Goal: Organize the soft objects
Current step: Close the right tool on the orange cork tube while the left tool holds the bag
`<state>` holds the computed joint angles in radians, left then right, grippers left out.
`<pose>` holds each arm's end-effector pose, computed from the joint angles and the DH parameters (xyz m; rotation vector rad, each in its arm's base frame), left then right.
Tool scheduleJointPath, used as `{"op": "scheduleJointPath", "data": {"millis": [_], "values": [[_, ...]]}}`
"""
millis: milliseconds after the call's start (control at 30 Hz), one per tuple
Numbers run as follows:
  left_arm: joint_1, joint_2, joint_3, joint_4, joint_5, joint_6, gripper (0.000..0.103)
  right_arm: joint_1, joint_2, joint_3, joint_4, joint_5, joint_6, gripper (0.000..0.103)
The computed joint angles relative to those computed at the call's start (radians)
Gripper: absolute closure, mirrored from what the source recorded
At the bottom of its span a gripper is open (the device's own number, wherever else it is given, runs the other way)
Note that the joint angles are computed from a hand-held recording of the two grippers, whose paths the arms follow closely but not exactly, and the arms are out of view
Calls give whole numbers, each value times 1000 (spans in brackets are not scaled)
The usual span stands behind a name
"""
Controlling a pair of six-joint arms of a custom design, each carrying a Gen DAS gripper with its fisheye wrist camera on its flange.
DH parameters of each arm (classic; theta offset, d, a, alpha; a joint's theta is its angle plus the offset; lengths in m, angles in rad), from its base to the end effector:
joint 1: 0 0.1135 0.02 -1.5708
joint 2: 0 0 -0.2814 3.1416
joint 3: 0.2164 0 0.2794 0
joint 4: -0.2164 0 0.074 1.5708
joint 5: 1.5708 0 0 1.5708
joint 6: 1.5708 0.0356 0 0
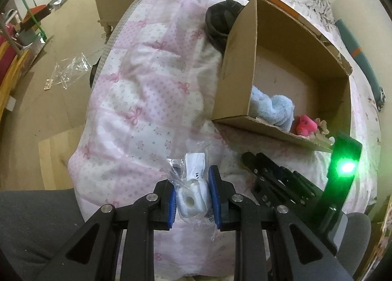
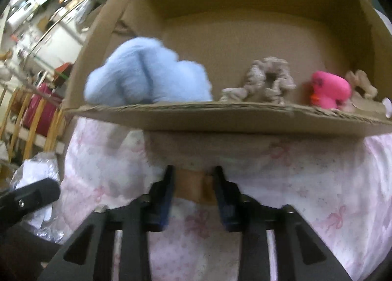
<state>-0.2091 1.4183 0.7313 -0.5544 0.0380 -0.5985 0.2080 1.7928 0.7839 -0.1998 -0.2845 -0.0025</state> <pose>0.2557 -0.0557 0.1613 -0.5414 2.7921 -0.2354 0.3076 0.0751 0.0879 -0.3642 2.7543 0.4478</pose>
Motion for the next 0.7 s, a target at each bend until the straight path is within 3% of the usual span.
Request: {"op": "scheduleJointPath", "data": {"millis": [67, 100, 133, 467, 700], "values": [[0, 3, 3, 1, -1, -5, 82, -7, -14, -1, -16, -19, -19, 85], [0, 4, 4, 1, -1, -7, 84, -14, -21, -3, -23, -37, -25, 96], [0, 5, 4, 2, 0, -8, 90, -21, -29, -4, -37, -55, -38, 99], [7, 6, -10, 25, 31, -3, 91, -105, -176, -57, -136, -179, -143, 99], [-49, -3, -6, 25, -18, 3, 91, -227, -252, -59, -237, -294, -189, 100]]}}
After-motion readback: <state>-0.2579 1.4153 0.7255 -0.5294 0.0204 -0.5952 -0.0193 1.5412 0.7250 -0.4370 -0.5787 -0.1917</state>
